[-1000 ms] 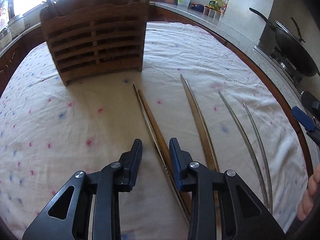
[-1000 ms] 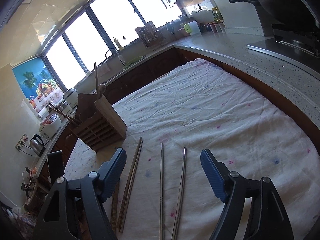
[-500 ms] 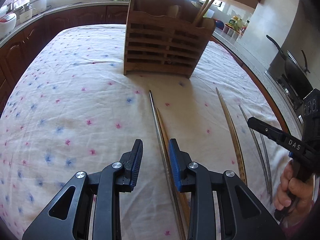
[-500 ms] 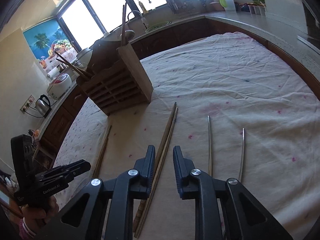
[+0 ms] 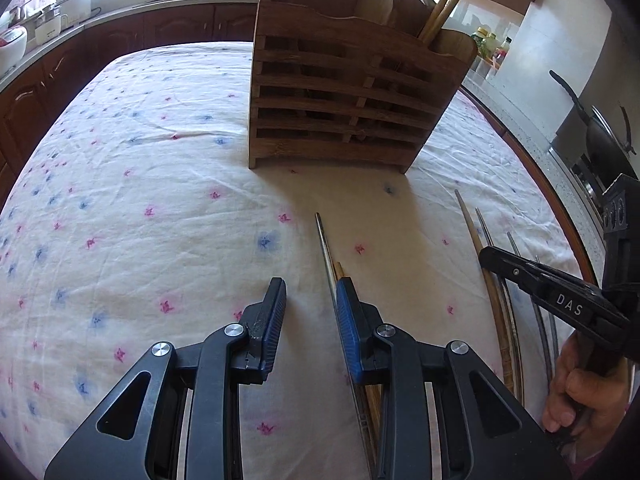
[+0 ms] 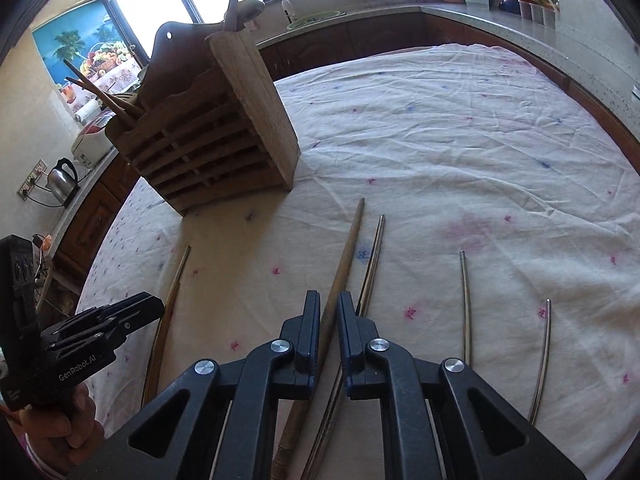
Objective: Organize utensils
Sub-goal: 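Close the left gripper on a chopstick while the right gripper grasps a wooden chopstick, then lift both held chopsticks up and carry them over the wooden holder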
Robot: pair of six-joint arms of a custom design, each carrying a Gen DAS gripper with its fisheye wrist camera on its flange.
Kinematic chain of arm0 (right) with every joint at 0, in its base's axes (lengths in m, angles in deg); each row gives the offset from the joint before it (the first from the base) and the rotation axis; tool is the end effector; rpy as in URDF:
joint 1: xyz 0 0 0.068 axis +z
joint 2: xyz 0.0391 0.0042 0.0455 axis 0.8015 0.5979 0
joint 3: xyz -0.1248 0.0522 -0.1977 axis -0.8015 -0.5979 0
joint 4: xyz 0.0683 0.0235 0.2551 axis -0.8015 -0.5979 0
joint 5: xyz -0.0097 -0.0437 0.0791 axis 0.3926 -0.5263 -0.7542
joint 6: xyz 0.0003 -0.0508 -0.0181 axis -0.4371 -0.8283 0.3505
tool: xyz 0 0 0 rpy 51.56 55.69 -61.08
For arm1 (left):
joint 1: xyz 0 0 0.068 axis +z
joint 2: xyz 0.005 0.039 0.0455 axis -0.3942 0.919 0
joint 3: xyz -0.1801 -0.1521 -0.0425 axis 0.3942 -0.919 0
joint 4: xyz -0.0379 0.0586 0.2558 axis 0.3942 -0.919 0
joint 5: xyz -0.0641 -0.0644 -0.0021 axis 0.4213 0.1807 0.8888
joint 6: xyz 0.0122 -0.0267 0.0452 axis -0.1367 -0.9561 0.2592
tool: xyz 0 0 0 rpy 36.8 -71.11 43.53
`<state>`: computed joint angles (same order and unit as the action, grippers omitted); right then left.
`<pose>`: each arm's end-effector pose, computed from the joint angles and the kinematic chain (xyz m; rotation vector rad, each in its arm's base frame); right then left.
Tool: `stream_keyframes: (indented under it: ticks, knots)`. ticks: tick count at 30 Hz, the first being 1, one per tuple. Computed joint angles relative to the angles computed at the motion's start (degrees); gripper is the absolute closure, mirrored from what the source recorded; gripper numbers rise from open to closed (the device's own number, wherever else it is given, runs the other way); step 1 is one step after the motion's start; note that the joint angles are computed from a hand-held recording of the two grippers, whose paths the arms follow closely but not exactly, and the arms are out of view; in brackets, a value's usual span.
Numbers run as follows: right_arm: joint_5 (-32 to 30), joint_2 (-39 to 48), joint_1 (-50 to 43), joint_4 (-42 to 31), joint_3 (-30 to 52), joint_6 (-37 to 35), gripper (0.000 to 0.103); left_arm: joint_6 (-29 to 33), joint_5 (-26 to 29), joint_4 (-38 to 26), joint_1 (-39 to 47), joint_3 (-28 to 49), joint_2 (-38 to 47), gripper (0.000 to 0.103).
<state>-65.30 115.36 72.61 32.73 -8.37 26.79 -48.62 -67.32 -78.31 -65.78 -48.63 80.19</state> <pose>0.1509 0.0578 0.0598 -0.0767 2.4844 0.4490 0.1593 -0.1365 0.0888 0.0356 2.5207 -0.3192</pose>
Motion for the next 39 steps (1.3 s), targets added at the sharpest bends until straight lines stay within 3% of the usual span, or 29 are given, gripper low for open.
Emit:
stream_keyframes:
  ticks: [8,16,20,23,27,30,35,39]
  knots:
    - [1.5,17.7,0.0,5.9,10.4,-2.0,0.090,5.8,2.2,-0.1,3.9,8.2,9.7,0.077]
    - [4.9,27.7,1.2,7.3,17.9,-4.3,0.091,9.1,-4.9,-3.2,-0.7,15.0,17.2,0.080]
    - [8.7,28.4,3.9,7.5,18.3,-4.5,0.093,10.0,-4.0,-1.7,-0.6,15.0,17.6,0.096]
    - [4.5,26.8,1.7,7.9,17.0,-3.3,0.097,9.7,-1.3,-1.3,1.2,13.7,15.8,0.100]
    - [1.2,12.8,1.2,4.7,10.1,-1.3,0.097,8.6,-0.2,-2.5,2.4,7.2,5.3,0.100]
    - [0.1,-5.6,2.4,-4.9,5.0,0.4,0.098,7.1,0.3,-7.0,2.8,2.2,-7.6,0.100]
    - [2.4,-38.2,6.7,-29.3,2.3,3.2,0.098,2.5,-3.1,-23.9,-1.2,-1.9,-34.6,0.100]
    - [5.9,-54.6,11.5,-43.8,4.5,5.0,0.098,-2.7,-10.9,-37.2,-9.2,0.3,-47.4,0.100]
